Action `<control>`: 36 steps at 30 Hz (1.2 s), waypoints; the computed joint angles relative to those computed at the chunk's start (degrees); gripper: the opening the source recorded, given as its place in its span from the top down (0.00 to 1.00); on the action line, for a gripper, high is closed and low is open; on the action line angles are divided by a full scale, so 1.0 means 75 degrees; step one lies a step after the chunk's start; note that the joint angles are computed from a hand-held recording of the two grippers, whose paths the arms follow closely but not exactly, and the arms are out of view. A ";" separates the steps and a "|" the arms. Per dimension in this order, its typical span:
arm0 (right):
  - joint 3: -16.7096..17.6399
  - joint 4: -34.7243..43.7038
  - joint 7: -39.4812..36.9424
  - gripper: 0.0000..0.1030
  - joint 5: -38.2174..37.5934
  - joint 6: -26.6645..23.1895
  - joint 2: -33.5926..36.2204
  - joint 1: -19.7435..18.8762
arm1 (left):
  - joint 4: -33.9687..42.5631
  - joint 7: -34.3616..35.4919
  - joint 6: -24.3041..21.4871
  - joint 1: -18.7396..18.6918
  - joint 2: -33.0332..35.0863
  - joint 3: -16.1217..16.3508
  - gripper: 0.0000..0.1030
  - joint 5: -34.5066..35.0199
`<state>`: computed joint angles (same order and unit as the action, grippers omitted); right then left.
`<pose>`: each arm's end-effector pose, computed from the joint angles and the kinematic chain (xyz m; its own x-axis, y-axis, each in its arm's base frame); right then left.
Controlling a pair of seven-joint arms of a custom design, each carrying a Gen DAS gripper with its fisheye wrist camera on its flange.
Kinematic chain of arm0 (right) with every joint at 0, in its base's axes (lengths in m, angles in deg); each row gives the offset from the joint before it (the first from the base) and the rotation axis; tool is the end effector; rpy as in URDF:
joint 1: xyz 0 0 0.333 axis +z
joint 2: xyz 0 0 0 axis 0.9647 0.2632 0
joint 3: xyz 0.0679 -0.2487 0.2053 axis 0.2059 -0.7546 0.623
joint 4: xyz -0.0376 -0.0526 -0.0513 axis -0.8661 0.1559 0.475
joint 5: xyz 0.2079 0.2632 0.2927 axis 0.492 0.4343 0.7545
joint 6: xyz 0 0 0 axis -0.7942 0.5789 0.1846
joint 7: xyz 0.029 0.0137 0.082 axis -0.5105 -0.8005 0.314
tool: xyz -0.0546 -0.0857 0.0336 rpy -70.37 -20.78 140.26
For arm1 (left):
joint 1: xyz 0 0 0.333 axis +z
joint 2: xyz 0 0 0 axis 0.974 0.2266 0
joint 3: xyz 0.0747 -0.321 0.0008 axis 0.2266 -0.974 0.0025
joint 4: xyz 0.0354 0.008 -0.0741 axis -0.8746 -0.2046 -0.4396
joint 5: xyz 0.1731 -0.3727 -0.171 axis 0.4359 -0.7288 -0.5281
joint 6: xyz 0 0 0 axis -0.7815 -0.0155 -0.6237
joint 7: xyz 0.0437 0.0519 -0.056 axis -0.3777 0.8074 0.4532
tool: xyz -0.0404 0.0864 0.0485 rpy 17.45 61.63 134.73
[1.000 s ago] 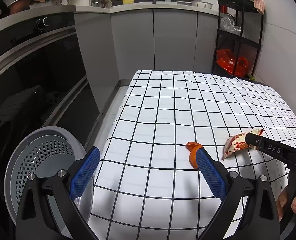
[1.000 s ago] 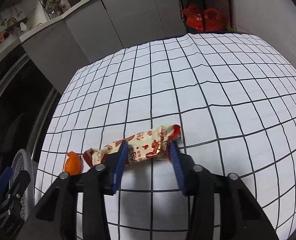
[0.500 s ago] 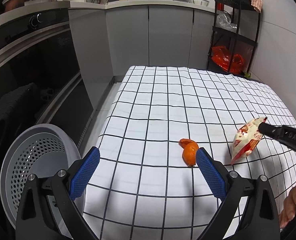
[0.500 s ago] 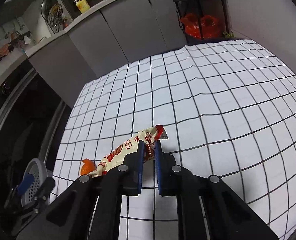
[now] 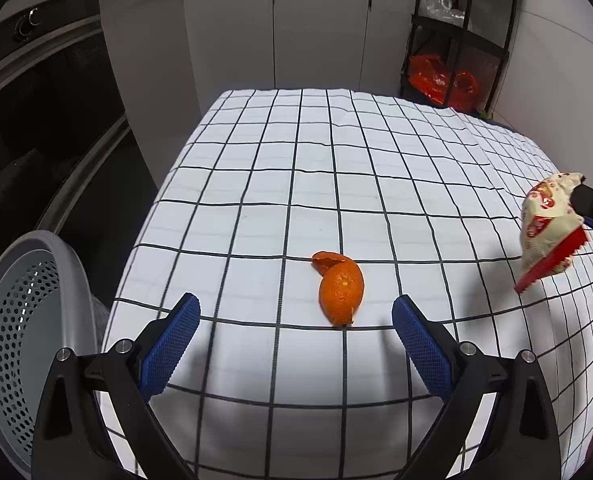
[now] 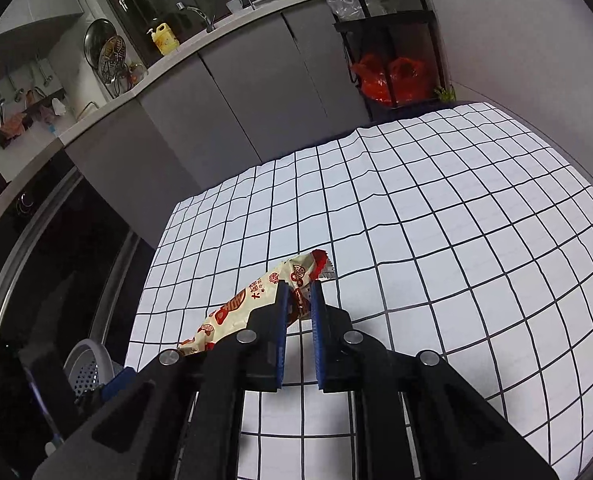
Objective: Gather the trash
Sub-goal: 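Grasp the snack wrapper with the right tool while the left grasps the orange peel, then carry wrapper and peel over the wastebasket and open both tools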
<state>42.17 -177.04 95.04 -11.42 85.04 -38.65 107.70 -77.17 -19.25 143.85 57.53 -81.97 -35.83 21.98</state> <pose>0.5591 0.4536 0.5018 -0.1098 -0.9159 -0.3862 -0.6910 0.3496 -0.6326 0.5798 -0.3365 0.4398 -0.0317 -0.9995 0.0016 -0.7856 0.0239 -0.6182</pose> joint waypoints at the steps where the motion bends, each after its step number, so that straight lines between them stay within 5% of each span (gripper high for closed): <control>1: -0.0008 -0.0031 0.0025 0.89 -0.0019 0.0020 -0.0028 0.0001 | 0.0069 0.0025 -0.0044 -0.0001 0.0064 -0.0006 0.09 -0.0044; 11: 0.0028 -0.0213 0.0089 0.89 -0.0022 0.0171 -0.0139 -0.0091 | 0.0666 0.0345 -0.0615 -0.0220 0.0598 0.0081 0.33 -0.0214; 16: 0.0046 -0.0104 -0.0070 0.89 0.0093 0.0129 -0.0040 -0.0084 | 0.0559 0.0576 -0.0323 -0.0194 0.0523 0.0112 0.71 -0.0536; 18: 0.0048 -0.0057 -0.0165 0.89 0.0141 0.0116 -0.0005 -0.0075 | 0.0504 0.0802 -0.0224 -0.0143 0.0482 0.0089 0.78 -0.0783; 27: 0.0017 0.0196 -0.0411 0.89 0.0129 0.0142 0.0089 0.0049 | -0.0240 0.0606 0.0242 0.0083 -0.0477 0.0054 0.79 -0.0621; 36: 0.0070 0.0603 -0.0634 0.89 0.0096 0.0442 0.0266 0.0236 | -0.1397 0.0119 0.0464 0.0946 -0.2146 -0.0451 0.79 0.0025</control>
